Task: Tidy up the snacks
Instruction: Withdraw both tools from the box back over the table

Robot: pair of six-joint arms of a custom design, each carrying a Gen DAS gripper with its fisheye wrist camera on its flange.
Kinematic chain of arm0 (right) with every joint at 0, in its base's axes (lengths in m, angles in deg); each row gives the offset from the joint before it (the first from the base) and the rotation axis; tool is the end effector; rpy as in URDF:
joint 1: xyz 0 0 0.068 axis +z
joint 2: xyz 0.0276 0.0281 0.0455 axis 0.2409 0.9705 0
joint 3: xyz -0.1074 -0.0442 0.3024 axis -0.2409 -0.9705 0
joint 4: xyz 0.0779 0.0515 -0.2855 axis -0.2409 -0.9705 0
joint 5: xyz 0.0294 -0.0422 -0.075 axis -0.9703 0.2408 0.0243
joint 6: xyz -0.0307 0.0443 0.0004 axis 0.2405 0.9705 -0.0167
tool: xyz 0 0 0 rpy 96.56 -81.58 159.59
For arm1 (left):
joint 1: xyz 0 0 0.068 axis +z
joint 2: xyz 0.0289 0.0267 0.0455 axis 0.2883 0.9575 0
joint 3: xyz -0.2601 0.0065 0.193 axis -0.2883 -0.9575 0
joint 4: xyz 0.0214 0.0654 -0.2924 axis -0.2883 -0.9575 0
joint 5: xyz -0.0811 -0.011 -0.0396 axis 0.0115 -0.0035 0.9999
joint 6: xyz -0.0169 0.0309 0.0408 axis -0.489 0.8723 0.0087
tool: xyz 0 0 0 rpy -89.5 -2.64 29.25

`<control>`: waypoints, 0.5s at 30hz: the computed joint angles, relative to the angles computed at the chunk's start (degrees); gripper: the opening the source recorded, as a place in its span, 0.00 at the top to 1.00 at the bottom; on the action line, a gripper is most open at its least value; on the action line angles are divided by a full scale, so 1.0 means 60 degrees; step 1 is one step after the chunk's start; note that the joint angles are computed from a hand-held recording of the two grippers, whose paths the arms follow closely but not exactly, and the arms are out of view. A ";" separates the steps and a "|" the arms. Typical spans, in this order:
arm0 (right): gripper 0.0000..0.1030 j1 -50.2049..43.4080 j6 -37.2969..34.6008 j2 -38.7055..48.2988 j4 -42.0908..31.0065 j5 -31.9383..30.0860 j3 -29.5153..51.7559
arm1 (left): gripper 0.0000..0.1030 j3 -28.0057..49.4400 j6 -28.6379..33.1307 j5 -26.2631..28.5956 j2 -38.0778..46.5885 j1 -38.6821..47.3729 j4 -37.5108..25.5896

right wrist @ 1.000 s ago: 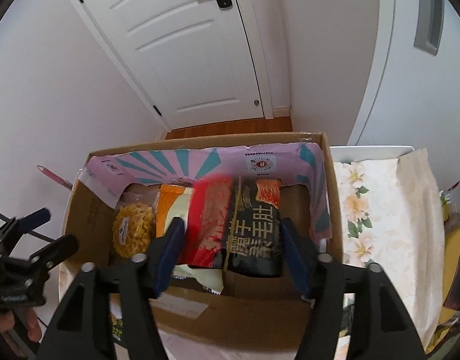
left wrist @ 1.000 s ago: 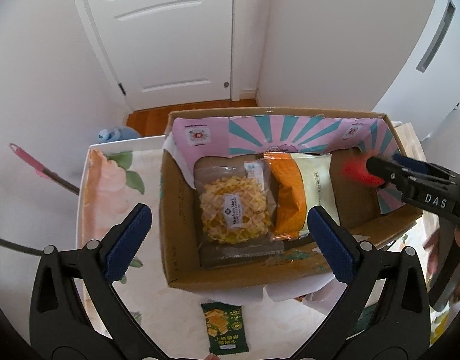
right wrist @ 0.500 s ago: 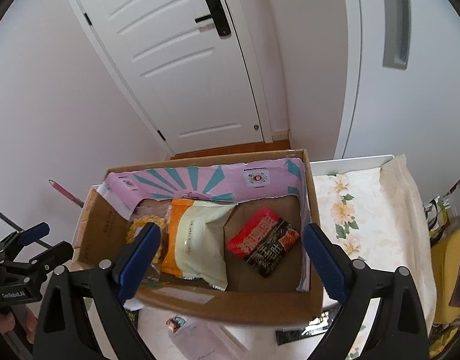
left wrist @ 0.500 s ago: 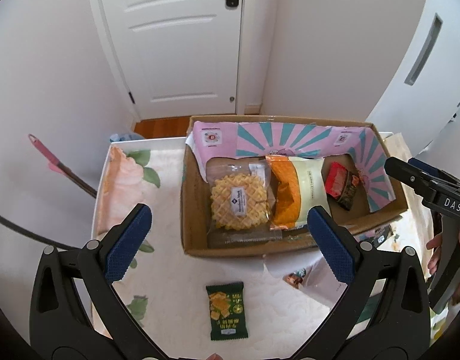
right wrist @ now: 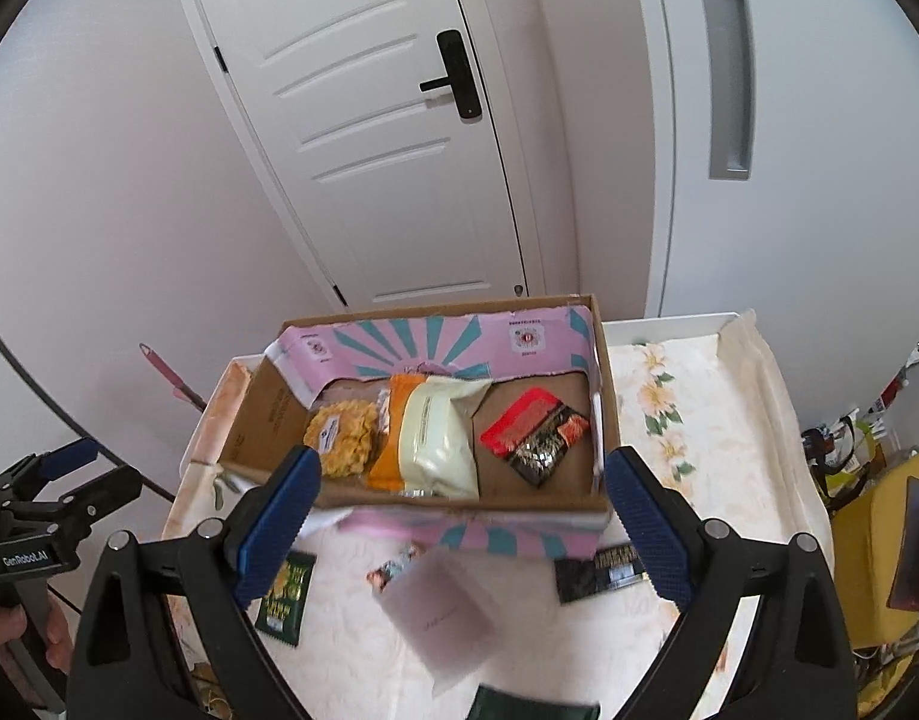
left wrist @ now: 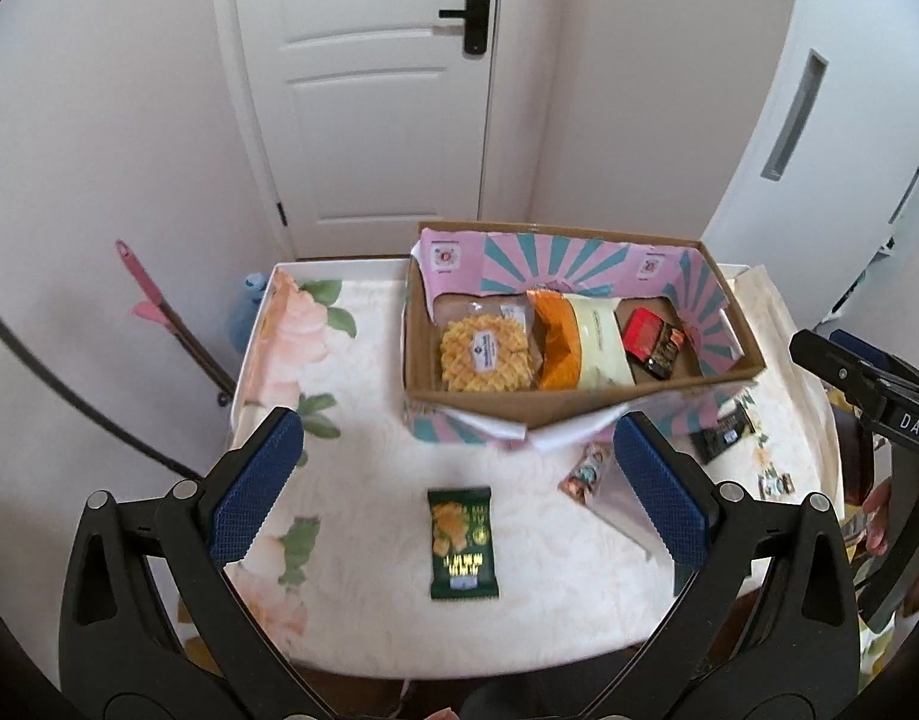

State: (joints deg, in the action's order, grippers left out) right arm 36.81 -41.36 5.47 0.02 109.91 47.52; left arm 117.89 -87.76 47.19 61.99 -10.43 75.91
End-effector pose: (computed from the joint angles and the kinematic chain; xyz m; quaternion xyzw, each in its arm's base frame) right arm 0.2480 0.0909 0.1724 0.1907 0.9044 0.0297 0.3806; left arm 0.3439 -0.1788 0.1806 0.2226 0.9091 -0.1107 0.3342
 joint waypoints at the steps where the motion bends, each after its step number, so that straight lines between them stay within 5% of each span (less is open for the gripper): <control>1: 0.09 0.0201 0.0170 -0.0120 -0.0156 0.0172 -0.0032 | 0.00 -0.0223 0.0021 0.0025 -0.0195 0.0008 0.0089; 15: 0.09 0.2739 0.2406 -0.1392 -0.1850 0.1872 -0.0873 | 0.00 -0.2162 -0.0489 0.0255 -0.1280 -0.0439 0.0745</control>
